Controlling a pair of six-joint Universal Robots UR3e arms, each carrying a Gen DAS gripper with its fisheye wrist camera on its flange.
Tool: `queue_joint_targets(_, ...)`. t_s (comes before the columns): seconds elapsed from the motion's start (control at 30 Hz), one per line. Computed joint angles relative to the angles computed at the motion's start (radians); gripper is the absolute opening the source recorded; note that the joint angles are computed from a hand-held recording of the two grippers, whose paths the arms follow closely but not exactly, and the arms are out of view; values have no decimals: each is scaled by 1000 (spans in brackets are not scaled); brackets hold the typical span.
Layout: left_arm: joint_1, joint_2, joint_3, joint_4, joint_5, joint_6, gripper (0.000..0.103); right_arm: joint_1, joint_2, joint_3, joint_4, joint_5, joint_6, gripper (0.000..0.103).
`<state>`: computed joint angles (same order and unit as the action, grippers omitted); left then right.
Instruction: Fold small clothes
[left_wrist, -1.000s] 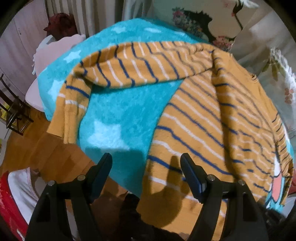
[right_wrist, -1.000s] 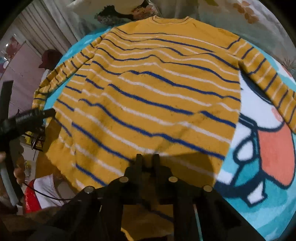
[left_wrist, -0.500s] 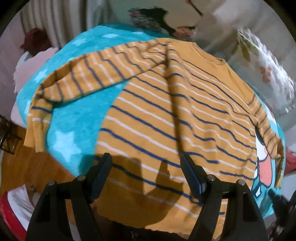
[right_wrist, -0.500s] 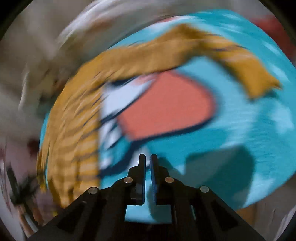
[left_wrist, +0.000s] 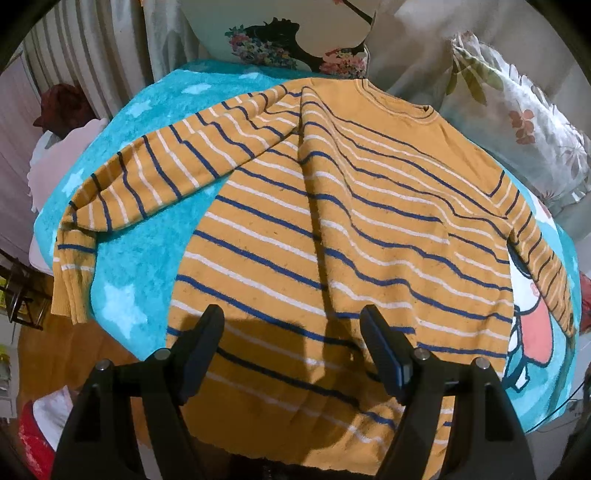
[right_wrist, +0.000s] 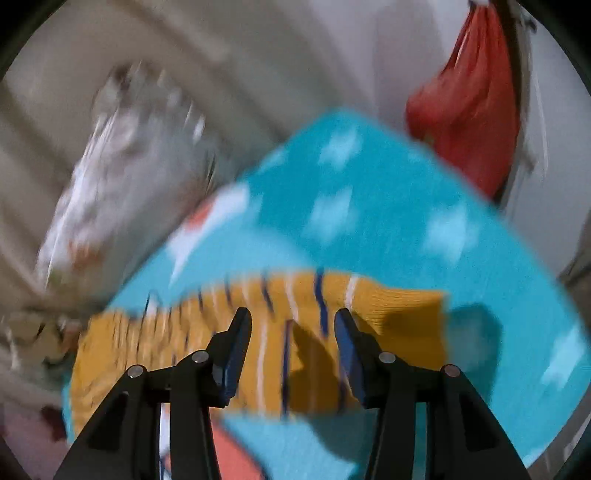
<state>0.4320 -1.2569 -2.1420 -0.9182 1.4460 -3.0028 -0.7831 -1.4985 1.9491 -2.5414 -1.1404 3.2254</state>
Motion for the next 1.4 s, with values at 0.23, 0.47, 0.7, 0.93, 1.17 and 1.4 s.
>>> queue_joint_targets(0.23,-32,-45,15,22,30,-37,75,-132,-154,74,243,190,-107,52)
queue_joint_targets(0.47,-22,-70,52,11,28,-55,75,-174,-204,380,136,230,-68,52)
queue_joint_targets(0.7,9,-61,62,0,41,-29,75,-87,-7,296,-172,118,129,48)
queue_joint_targets(0.93,92,-96,91,20,-6,21,75,-38,-34,198,-124,60,149,10)
queue_joint_targets(1.17,201,-180,161,3,-101,109,75,286,-54,-108,25,-63,145,8)
queue_joint_targets(1.4,343,-219,217,-9,-189,265,75,725,292,-646,147,-165,212,7)
